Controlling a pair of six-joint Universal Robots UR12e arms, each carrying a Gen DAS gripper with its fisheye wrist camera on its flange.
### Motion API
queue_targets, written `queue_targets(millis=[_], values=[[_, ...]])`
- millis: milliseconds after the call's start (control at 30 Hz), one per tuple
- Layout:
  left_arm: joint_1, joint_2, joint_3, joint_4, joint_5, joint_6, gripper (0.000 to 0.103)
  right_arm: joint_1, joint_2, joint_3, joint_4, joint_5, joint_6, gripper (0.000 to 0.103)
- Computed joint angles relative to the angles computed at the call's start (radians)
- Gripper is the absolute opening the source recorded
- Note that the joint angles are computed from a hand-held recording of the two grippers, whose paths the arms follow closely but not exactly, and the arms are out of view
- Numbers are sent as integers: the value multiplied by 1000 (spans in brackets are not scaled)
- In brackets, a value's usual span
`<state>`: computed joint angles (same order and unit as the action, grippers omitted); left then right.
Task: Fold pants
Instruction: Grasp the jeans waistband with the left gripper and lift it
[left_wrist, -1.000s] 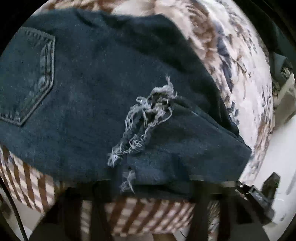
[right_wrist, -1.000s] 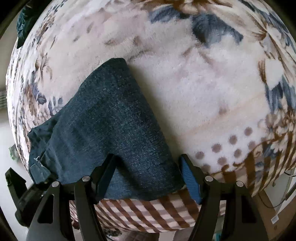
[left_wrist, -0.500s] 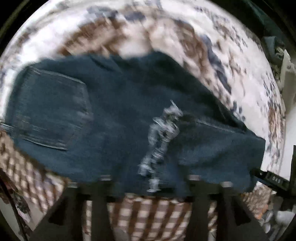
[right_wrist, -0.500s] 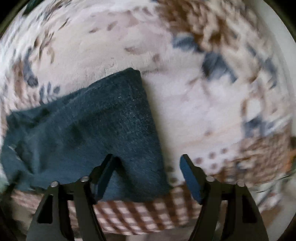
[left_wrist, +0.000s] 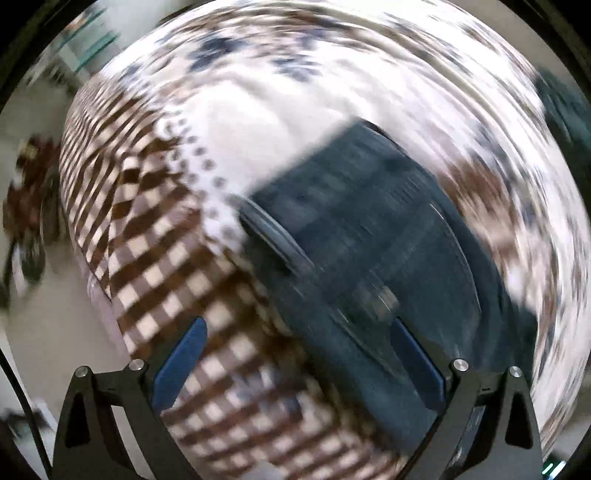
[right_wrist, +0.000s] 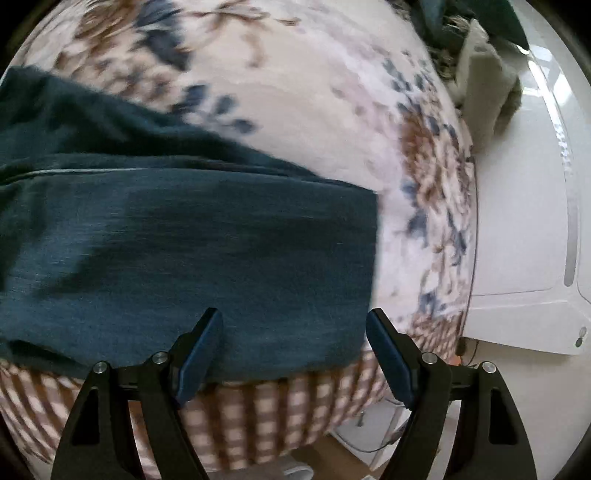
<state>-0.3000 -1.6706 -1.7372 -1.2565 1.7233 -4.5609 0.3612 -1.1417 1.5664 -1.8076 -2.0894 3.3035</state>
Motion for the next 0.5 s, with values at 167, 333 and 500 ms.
queue_targets(millis=[167,333,500], values=[[81,55,-159,266,-115,-56,87,36,31,-32,35,-17,5,82],[81,62,-221,448,-95,-51,41,66,46,-47,35,-49,-16,82],[60,82,-211,446,-20,-19,31,74,56,-54,42,-61,-5,82]])
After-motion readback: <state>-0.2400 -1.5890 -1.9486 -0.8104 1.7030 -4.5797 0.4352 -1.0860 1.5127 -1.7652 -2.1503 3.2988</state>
